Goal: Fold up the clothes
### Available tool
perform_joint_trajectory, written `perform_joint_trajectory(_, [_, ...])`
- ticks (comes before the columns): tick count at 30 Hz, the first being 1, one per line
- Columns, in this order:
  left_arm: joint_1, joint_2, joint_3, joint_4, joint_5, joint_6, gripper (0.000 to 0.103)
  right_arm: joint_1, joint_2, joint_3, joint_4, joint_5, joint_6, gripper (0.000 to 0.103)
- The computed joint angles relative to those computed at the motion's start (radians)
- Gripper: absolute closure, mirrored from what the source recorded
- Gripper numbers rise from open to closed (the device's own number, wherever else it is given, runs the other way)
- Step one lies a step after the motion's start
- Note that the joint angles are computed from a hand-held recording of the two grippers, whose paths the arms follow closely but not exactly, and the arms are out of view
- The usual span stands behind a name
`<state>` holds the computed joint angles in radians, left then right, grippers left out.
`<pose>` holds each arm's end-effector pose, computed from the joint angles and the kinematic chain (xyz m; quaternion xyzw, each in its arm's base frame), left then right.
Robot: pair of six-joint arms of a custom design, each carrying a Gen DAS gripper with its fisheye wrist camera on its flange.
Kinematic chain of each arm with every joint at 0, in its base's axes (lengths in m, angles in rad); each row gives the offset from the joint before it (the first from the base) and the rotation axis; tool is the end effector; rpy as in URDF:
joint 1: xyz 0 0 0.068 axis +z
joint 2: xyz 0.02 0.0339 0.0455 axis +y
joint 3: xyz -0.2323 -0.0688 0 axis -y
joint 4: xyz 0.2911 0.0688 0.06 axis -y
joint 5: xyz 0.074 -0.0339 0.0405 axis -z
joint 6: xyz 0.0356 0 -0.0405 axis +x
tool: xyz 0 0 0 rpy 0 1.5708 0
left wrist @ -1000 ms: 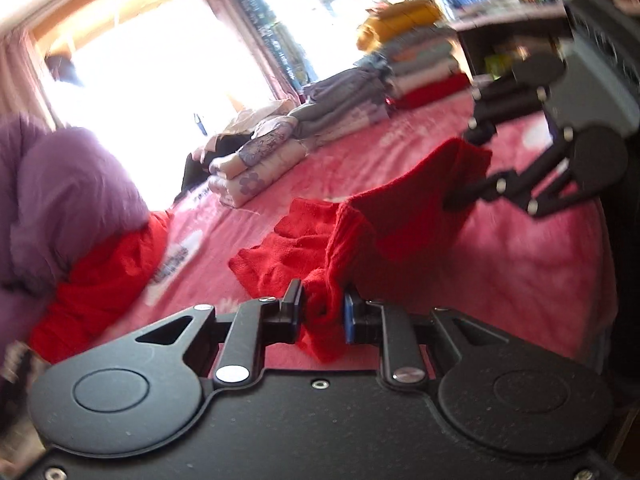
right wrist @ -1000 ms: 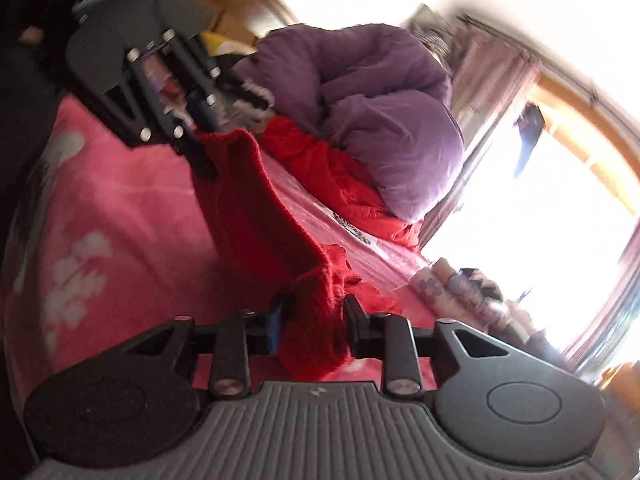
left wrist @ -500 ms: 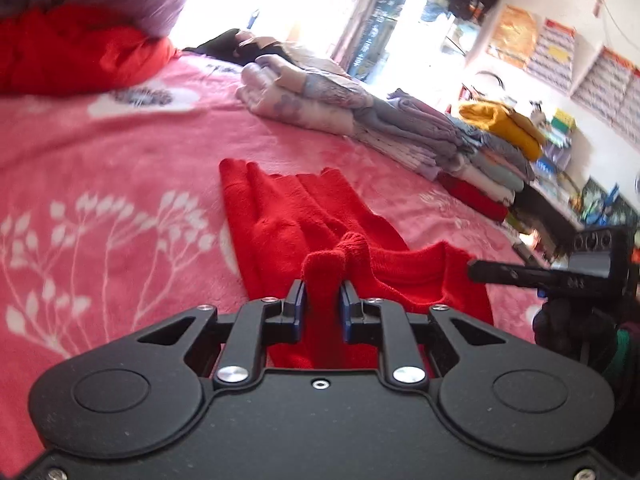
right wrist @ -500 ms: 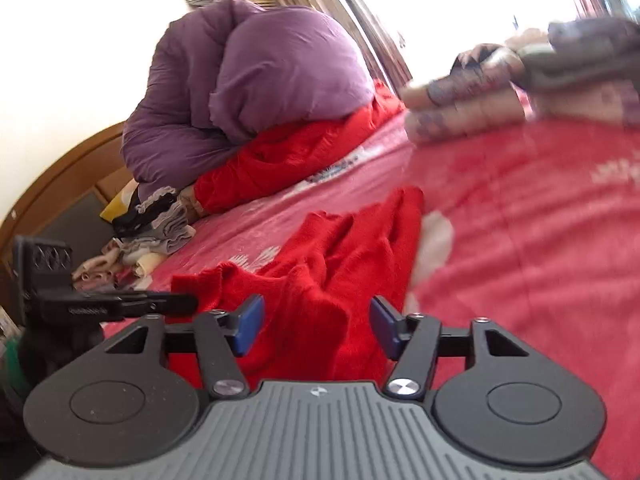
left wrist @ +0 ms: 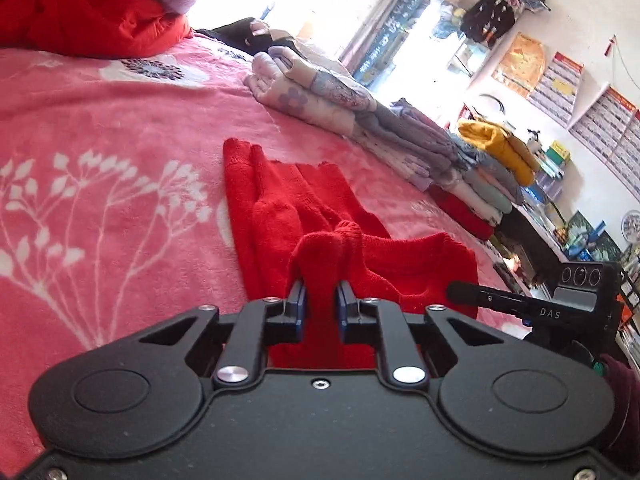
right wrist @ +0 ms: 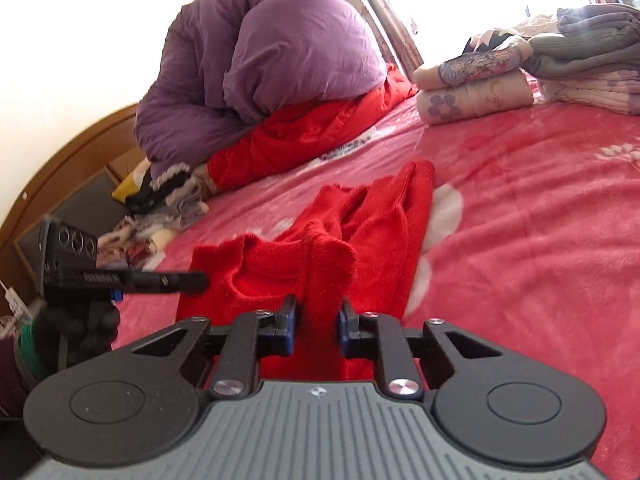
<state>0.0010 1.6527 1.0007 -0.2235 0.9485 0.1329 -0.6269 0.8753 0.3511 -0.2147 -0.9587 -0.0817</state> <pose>0.3675 -0.0286 0.1433 0.2104 0.8243 -0.4081 0.3311 0.1977 -0.1072 0.1345 0.0391 0.8318 0.2713 0.4826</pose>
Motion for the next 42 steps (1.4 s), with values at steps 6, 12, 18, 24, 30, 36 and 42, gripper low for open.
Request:
perform_joint_trajectory(6, [-0.011, 0.012, 0.014, 0.170, 0.006, -0.147, 0.091, 0.015, 0.147, 0.052, 0.241, -0.024, 0.168, 0.084])
perform_joint_trajectory(12, [-0.054, 0.149, 0.131, 0.381, -0.020, -0.322, 0.092, 0.057, 0.374, 0.156, 0.503, 0.019, 0.322, 0.085])
perform_joint_trajectory(18, [-0.084, 0.333, 0.312, 0.369, -0.075, -0.313, 0.092, 0.097, 0.624, 0.308, 0.668, 0.063, 0.413, 0.086])
perform_joint_trajectory(24, [-0.094, 0.448, 0.439, 0.384, -0.075, -0.319, 0.092, 0.117, 0.802, 0.462, 0.733, 0.058, 0.452, 0.088])
perform_joint_trajectory(30, [-0.118, 0.545, 0.556, 0.303, -0.103, -0.279, 0.092, 0.136, 0.927, 0.565, 0.705, 0.092, 0.452, 0.089])
perform_joint_trajectory(36, [-0.121, 0.558, 0.574, 0.254, -0.126, -0.260, 0.092, 0.143, 0.967, 0.591, 0.674, 0.127, 0.449, 0.089])
perform_joint_trajectory(42, [-0.113, 0.460, 0.469, 0.331, -0.238, -0.325, 0.054, 0.143, 0.934, 0.586, 0.618, 0.193, 0.428, 0.058])
